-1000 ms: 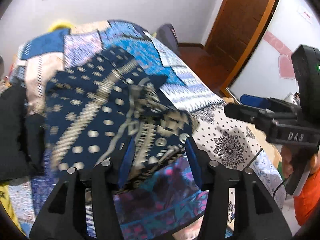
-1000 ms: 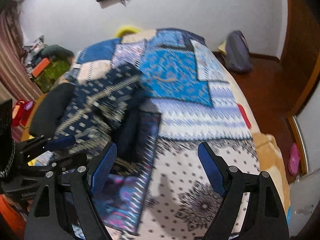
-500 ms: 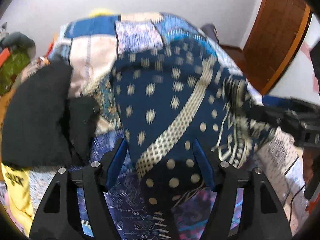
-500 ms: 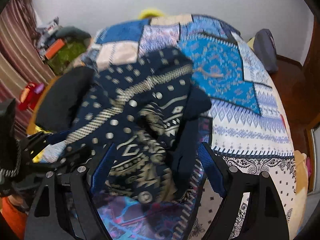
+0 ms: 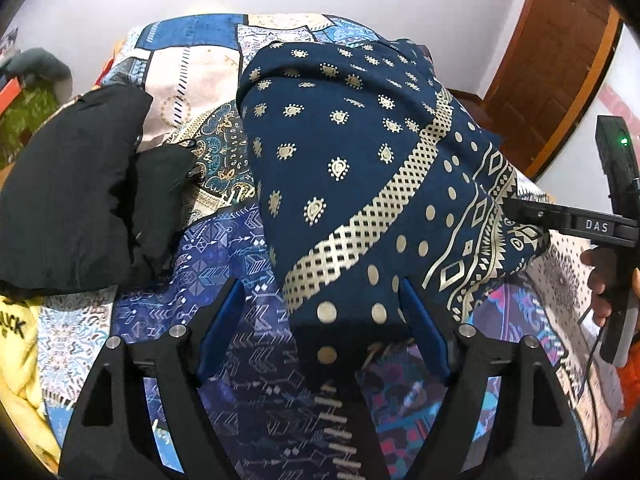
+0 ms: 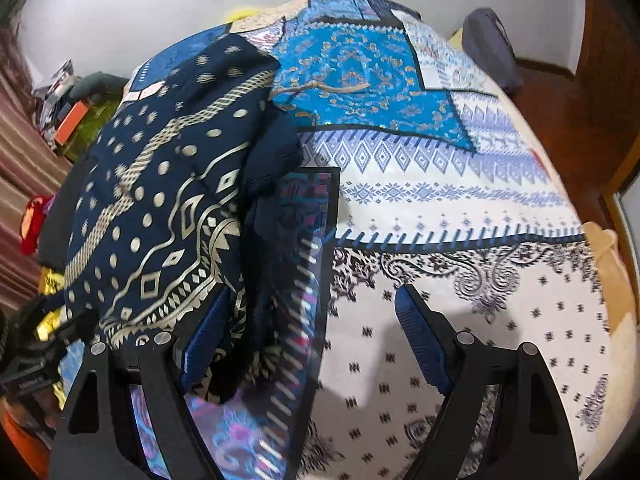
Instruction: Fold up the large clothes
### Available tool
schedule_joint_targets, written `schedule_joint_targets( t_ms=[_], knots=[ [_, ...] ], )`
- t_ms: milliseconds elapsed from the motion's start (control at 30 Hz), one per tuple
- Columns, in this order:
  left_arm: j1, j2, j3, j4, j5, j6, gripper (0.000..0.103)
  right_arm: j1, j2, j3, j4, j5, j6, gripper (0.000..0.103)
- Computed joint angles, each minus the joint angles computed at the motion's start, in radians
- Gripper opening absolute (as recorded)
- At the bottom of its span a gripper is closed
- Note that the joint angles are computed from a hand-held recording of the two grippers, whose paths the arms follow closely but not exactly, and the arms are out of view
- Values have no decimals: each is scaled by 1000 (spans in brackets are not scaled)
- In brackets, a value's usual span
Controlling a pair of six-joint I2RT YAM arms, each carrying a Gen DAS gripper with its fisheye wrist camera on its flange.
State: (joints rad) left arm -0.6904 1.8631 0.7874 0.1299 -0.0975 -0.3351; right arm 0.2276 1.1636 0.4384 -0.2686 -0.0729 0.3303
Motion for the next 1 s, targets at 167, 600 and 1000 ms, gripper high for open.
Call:
schedule_joint_targets(
  t_ms=[167,600,1000],
  knots=[
    [-7,-124,-37,-76,-66,22,79,55,-97,56,-172,162,-12,79],
    [181,8,282,-211,-61,75,79,99,41,235,-47,66,-37,81],
    [252,356,688,-303,-28,24,81,-19,324,224,161,-98,-35,81]
  ],
)
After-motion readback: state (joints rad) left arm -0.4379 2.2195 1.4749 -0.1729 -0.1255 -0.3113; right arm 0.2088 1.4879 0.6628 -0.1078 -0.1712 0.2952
